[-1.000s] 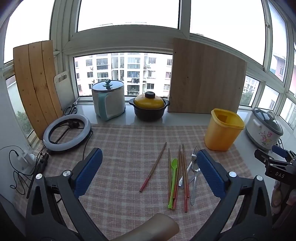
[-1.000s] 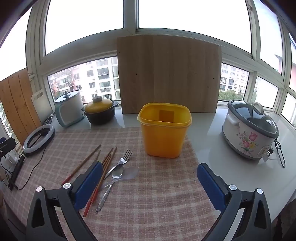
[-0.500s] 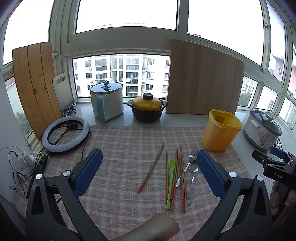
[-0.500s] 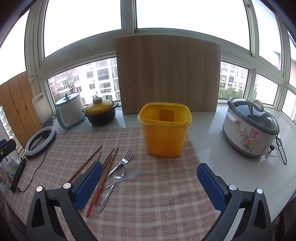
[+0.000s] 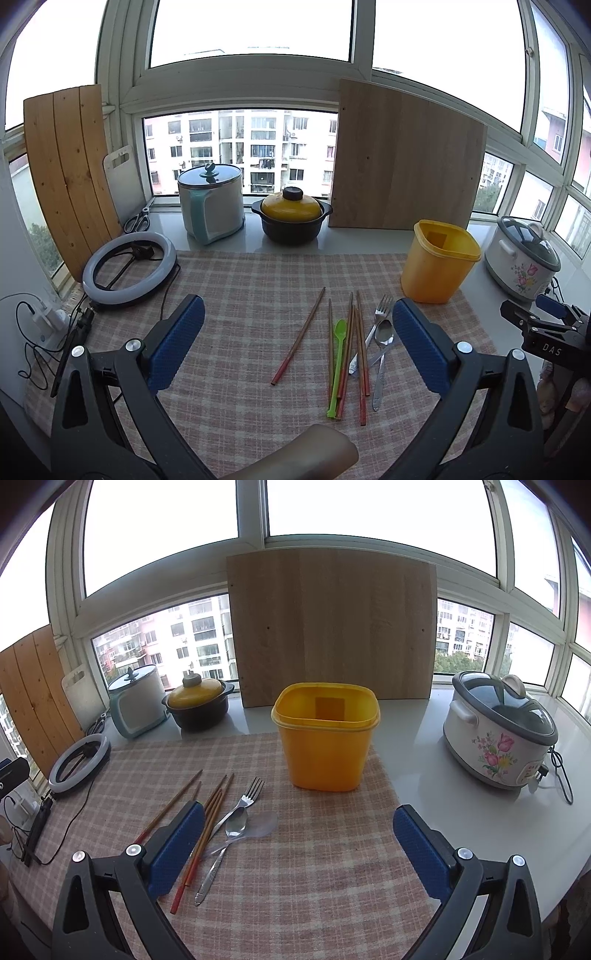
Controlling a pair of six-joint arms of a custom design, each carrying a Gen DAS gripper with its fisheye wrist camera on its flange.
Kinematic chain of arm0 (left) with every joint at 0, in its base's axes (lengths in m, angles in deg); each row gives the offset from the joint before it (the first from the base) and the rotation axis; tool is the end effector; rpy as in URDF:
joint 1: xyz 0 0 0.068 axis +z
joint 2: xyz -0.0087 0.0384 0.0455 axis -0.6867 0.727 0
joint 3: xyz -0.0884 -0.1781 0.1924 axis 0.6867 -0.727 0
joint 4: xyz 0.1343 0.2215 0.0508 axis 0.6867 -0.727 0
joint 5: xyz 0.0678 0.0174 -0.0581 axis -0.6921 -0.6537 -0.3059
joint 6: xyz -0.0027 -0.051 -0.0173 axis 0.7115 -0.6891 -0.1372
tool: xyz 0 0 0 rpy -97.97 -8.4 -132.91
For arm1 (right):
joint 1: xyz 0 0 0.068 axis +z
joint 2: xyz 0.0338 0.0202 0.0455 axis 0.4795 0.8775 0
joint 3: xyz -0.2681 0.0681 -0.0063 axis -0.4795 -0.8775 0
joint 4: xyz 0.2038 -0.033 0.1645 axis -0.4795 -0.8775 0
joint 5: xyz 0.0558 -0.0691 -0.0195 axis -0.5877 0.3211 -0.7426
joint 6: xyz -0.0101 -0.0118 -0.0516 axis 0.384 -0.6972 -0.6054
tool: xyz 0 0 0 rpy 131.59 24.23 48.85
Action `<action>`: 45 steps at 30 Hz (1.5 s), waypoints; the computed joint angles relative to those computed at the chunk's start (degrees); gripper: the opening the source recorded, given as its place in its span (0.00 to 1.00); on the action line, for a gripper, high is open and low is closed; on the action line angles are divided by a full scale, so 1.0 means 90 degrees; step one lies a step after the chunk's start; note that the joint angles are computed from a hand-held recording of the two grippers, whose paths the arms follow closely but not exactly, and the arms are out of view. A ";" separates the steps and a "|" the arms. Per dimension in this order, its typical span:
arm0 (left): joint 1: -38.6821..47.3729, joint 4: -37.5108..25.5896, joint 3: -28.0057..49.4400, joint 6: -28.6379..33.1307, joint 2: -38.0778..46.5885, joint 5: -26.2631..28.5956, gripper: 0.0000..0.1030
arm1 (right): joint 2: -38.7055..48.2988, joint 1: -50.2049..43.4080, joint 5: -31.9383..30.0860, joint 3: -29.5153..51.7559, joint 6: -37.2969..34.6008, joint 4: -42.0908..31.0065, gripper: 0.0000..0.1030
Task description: Organize utensils
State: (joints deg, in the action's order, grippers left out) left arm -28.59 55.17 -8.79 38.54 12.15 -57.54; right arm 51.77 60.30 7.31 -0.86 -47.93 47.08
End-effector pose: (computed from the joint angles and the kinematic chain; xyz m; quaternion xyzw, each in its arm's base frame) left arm 0.2102 0.0404 0.2335 0.0711 0.8806 -0.0835 0.4610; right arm 0.1533 0.0720 0.1884 0.1054 0.8943 -0.0390 0.4331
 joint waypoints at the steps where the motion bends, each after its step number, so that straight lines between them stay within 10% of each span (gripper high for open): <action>1: 0.0011 0.0013 0.0008 -0.0003 0.0021 0.0009 1.00 | -0.0007 0.0008 0.0009 -0.0010 0.0001 0.0011 1.00; 45: -0.0041 0.0143 -0.0089 -0.0051 0.0040 -0.0041 1.00 | 0.0399 -0.0411 -0.0381 -0.0009 -0.0200 0.0412 1.00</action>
State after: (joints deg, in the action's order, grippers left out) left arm -28.95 56.45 -9.59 38.08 12.51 -57.92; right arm 55.36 56.59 3.88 -0.94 -49.73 50.78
